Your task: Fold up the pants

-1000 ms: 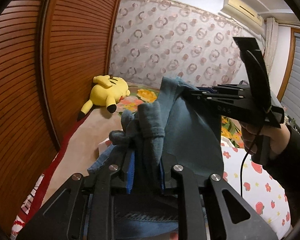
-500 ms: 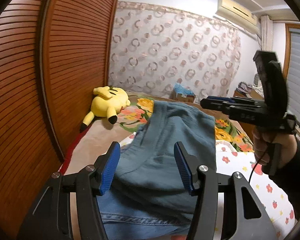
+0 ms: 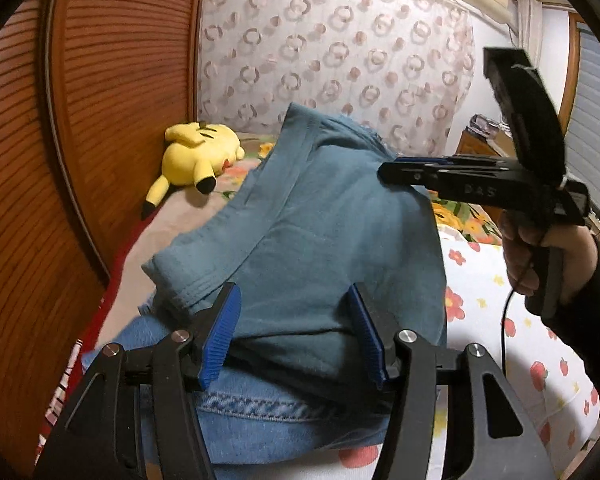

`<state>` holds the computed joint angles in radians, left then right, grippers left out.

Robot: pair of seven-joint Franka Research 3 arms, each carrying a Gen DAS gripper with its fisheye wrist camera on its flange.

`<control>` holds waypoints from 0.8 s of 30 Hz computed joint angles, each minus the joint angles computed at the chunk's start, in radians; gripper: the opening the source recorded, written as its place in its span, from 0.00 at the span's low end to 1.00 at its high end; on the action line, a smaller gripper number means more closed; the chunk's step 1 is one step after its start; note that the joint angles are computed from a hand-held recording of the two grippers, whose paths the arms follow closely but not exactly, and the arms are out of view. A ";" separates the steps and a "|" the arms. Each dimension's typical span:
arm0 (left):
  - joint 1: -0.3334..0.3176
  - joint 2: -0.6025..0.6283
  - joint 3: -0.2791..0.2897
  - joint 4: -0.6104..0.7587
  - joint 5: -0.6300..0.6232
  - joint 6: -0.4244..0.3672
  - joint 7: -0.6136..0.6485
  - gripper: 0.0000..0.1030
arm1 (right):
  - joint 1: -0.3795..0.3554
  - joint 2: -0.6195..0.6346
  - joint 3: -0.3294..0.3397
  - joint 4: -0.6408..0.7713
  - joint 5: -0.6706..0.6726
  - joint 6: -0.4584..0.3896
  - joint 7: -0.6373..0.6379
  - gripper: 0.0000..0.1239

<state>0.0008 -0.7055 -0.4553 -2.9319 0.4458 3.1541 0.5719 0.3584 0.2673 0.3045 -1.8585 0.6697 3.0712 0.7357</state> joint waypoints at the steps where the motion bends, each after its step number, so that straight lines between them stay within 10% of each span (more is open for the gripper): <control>1: 0.003 0.000 -0.004 -0.003 0.000 0.006 -0.004 0.55 | 0.007 0.011 -0.004 0.015 -0.005 -0.003 0.010 0.25; 10: 0.017 -0.016 -0.047 -0.015 0.001 0.000 -0.039 0.56 | -0.044 -0.021 0.095 -0.038 0.061 0.075 -0.057 0.25; 15: 0.027 -0.011 -0.060 -0.001 0.006 -0.009 -0.059 0.57 | -0.180 -0.068 0.283 -0.106 0.362 0.141 -0.323 0.38; 24: -0.024 -0.019 -0.011 0.020 0.043 -0.087 -0.053 0.67 | -0.192 -0.132 0.323 -0.135 0.724 0.158 -0.628 0.45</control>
